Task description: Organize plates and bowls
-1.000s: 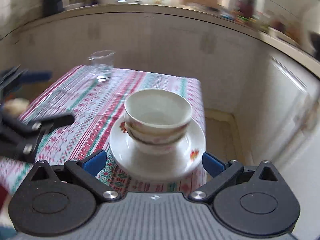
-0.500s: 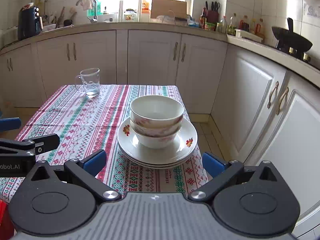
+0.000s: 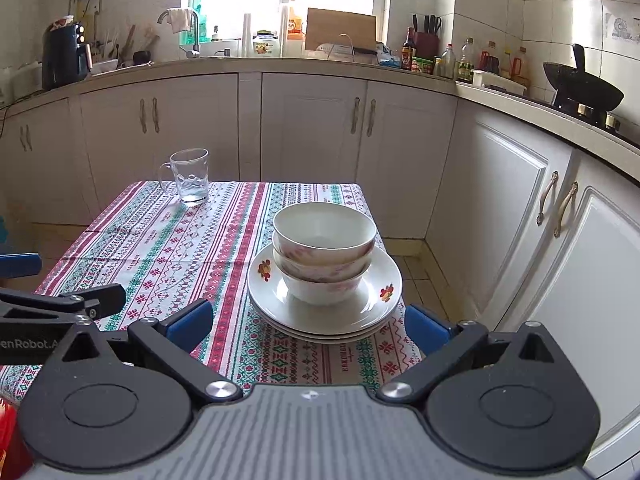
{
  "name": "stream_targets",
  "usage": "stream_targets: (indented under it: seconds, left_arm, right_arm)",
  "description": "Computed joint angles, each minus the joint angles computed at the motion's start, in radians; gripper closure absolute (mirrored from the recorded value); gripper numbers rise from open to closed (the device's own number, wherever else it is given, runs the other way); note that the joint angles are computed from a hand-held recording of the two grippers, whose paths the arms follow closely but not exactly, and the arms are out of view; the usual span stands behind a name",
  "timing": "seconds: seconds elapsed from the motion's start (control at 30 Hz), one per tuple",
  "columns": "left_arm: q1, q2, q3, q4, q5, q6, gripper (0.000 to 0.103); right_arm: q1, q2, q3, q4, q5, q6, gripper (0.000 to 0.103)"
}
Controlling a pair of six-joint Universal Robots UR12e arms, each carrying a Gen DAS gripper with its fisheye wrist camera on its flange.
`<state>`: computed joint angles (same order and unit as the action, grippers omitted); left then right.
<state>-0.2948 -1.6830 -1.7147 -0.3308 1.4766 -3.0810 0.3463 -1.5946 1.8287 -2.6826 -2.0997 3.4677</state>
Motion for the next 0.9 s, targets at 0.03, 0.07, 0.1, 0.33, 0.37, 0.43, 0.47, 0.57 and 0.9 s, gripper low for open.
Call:
stream_targets:
  seconds: [0.03,0.07,0.1,0.33,0.37,0.43,0.47,0.57,0.9]
  left_arm:
    - [0.0,0.0,-0.001,0.003,0.001,0.0,0.001]
    - [0.001,0.001,-0.001,0.003,0.0,0.002,0.001]
    - [0.001,0.001,-0.001,0.002,0.0,0.002,0.001]
    - [0.001,0.002,-0.001,0.005,0.003,0.0,0.001]
    - [0.001,0.003,-0.001,0.007,0.004,0.0,0.001]
    - [0.001,0.003,-0.002,0.007,0.004,-0.001,0.001]
    - [0.001,0.003,-0.002,0.007,0.004,-0.002,0.001]
    - [0.001,0.003,-0.002,0.007,0.006,-0.004,0.001]
    - [0.002,0.004,-0.001,0.005,0.007,-0.006,0.001]
  right_arm:
    - [0.0,0.0,0.001,-0.001,0.001,0.001,0.0]
    - [0.0,0.0,0.0,-0.001,0.003,0.004,0.0]
    - [-0.001,0.0,0.0,-0.001,0.005,0.004,0.0]
    - [-0.001,-0.001,0.0,-0.006,0.007,0.002,0.0]
    - [-0.001,-0.001,0.0,-0.006,0.007,0.002,0.0]
    - [-0.001,0.0,0.0,-0.006,0.006,0.003,0.0]
    - [0.0,0.0,0.0,-0.006,0.005,0.003,0.0]
    - [0.001,0.0,-0.001,-0.006,0.003,0.002,0.0]
    - [0.0,-0.001,-0.001,-0.007,0.006,-0.001,0.0]
